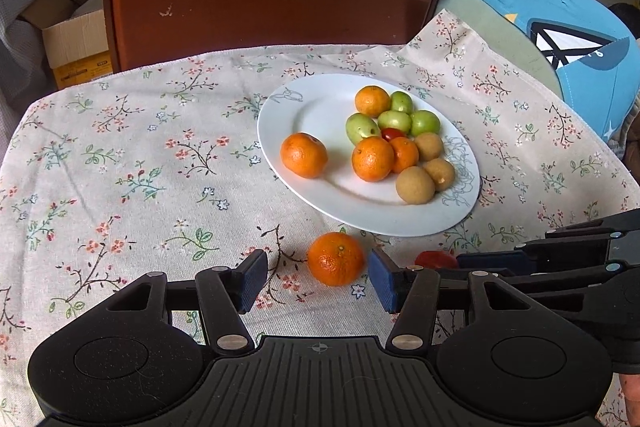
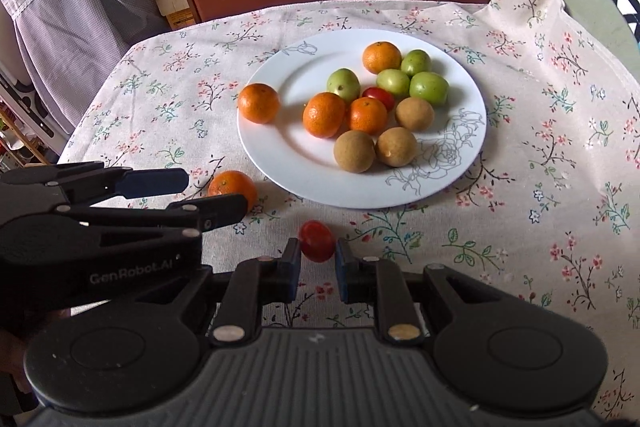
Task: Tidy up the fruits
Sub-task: 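Grasp the last tangerine with the left gripper while the right grasps a cherry tomato, then carry the tangerine and cherry tomato onto the plate and open both grippers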
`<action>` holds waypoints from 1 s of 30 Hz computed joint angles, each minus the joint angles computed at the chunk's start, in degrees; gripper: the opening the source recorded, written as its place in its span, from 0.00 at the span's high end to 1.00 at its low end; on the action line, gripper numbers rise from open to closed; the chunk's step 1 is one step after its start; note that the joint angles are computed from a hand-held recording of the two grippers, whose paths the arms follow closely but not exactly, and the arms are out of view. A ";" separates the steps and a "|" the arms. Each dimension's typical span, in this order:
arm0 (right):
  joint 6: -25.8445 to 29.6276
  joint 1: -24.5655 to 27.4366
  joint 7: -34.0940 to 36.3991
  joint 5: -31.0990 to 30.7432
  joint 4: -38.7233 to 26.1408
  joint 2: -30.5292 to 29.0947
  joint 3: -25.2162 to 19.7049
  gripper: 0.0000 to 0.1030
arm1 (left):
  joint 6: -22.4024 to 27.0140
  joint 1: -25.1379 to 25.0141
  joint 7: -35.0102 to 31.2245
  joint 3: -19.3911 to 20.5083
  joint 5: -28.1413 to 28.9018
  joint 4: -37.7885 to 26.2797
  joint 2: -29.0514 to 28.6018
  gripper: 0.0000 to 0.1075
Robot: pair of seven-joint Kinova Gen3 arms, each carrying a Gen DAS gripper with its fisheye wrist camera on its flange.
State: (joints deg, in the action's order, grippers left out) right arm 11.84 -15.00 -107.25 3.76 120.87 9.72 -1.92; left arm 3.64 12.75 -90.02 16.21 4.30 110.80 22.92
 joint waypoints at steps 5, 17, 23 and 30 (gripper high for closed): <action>-0.15 2.70 2.15 -2.64 0.08 0.01 -1.89 0.82 | 0.13 0.95 -0.74 -0.27 -0.68 -0.63 0.98 0.62; -0.55 7.69 9.04 -10.69 0.11 -0.38 -5.30 0.82 | -1.88 4.17 0.37 -3.32 -1.57 -0.18 0.85 0.72; -1.63 11.09 14.21 -16.45 0.37 -1.28 -7.85 0.82 | -3.89 1.95 1.30 -1.17 -1.56 0.67 -0.59 0.72; -6.48 17.08 21.03 -23.55 0.90 -1.80 -13.53 0.82 | -5.46 4.02 2.33 -3.83 -2.20 0.07 -1.20 0.72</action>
